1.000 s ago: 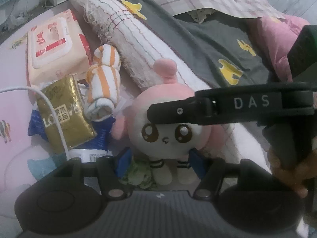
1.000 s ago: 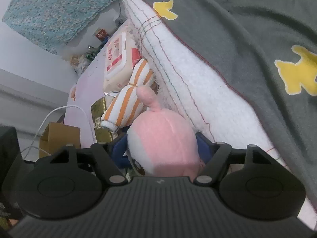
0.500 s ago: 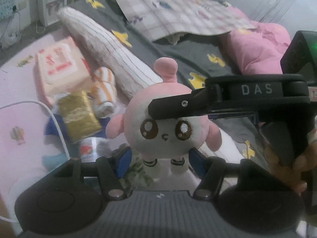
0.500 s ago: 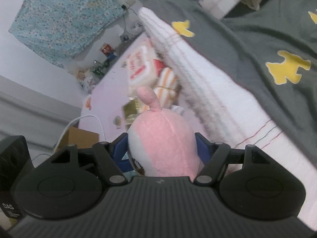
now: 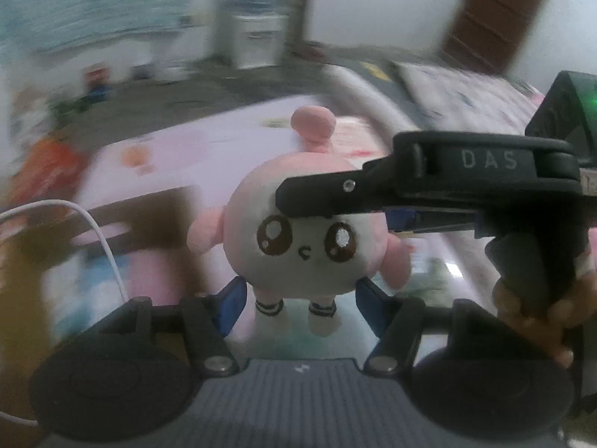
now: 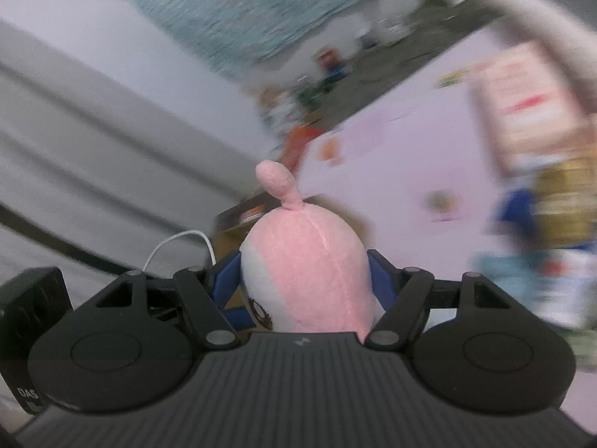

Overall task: Organize soft objects
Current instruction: 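Lift the pink bunny plush with the right tool toward the cardboard box, then lower the bunny plush into the box and open the right tool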

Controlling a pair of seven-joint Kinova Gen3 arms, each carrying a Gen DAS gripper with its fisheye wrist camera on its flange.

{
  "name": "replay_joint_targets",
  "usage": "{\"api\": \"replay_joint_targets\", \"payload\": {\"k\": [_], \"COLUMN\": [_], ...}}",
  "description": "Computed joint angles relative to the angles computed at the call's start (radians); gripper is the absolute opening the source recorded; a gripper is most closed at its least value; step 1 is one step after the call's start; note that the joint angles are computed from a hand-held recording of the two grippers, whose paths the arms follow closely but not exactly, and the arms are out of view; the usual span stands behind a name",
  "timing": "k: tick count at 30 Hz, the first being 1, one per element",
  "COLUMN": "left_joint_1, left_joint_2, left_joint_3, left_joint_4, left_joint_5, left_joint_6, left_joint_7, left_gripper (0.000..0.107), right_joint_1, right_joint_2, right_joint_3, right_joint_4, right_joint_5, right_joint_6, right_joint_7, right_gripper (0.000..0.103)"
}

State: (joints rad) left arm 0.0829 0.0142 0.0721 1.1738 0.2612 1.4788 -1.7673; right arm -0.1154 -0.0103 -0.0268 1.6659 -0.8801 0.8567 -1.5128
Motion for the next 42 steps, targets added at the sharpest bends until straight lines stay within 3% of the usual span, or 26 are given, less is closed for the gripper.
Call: {"api": "replay_joint_targets", "payload": {"k": [5, 10, 16, 23, 28, 37, 42], "left_joint_1": [-0.104, -0.198, -0.267, -0.282, -0.287, -0.277, -0.272], "left_joint_2": [-0.039, -0.037, -0.024, -0.010, -0.015, -0.002, 0.009], "left_joint_3": [-0.087, -0.142, -0.162, -0.152, -0.151, -0.141, -0.137], "left_joint_4": [0.049, 0.129, 0.237, 0.305, 0.343, 0.368, 0.370], "left_joint_5": [-0.049, -0.076, -0.098, -0.121, -0.123, -0.142, -0.165], "left_joint_6": [0.005, -0.027, -0.104, -0.171, -0.203, -0.221, -0.225], "left_joint_7": [-0.021, -0.064, -0.078, -0.061, -0.100, -0.121, -0.112], "left_gripper": [0.066, 0.066, 0.066, 0.064, 0.064, 0.064, 0.061], "right_joint_1": [-0.101, -0.205, -0.273, -0.313, -0.307, -0.285, -0.304], "right_joint_2": [0.172, 0.369, 0.530, 0.642, 0.661, 0.647, 0.641], "right_joint_3": [-0.110, -0.192, -0.237, -0.254, -0.271, -0.312, -0.299], "right_joint_4": [-0.145, -0.345, -0.475, -0.559, -0.539, -0.425, -0.435], "right_joint_5": [-0.038, 0.081, 0.181, 0.258, 0.256, 0.221, 0.251], "right_joint_6": [-0.059, -0.034, -0.003, 0.032, 0.010, -0.119, -0.111], "right_joint_7": [-0.032, -0.159, -0.308, -0.406, -0.454, -0.454, -0.469], "right_gripper": [0.070, 0.070, 0.070, 0.070, 0.070, 0.074, 0.077]}}
